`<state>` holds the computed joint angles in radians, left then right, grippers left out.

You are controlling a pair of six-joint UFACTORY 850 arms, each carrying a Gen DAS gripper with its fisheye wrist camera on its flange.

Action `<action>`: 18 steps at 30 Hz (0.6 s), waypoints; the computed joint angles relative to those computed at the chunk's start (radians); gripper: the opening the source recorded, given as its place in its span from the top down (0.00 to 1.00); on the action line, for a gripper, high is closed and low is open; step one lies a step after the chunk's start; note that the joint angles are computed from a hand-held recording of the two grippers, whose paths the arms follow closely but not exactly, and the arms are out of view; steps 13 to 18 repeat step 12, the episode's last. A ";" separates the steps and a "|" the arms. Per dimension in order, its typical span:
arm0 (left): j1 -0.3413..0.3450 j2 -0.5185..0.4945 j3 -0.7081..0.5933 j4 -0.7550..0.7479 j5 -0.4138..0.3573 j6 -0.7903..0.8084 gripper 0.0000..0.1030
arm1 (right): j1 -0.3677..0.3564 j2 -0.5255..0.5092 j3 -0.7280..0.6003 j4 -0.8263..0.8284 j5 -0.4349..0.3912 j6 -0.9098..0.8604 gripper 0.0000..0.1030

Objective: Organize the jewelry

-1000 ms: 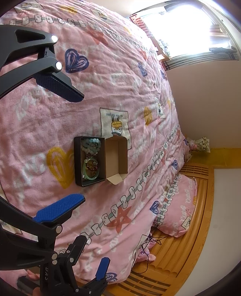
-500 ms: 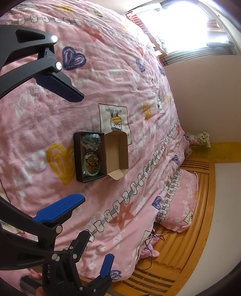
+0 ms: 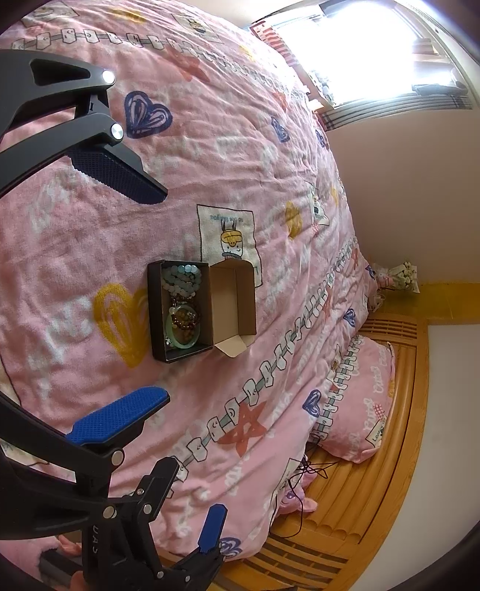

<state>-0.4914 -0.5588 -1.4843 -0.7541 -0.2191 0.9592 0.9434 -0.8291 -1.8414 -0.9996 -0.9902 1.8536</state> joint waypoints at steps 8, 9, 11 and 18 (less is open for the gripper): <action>-0.008 -0.004 -0.008 0.121 0.011 -0.144 0.06 | 0.002 -0.004 -0.006 0.003 -0.004 -0.001 0.07; -0.006 -0.007 -0.013 0.119 0.004 -0.142 0.06 | 0.002 -0.005 -0.008 0.003 -0.006 -0.001 0.07; -0.008 -0.010 -0.017 0.143 0.005 -0.163 0.06 | 0.002 -0.004 -0.006 0.001 -0.003 0.000 0.07; -0.007 -0.011 -0.019 0.141 0.004 -0.161 0.06 | 0.002 -0.005 -0.007 0.002 -0.005 0.000 0.07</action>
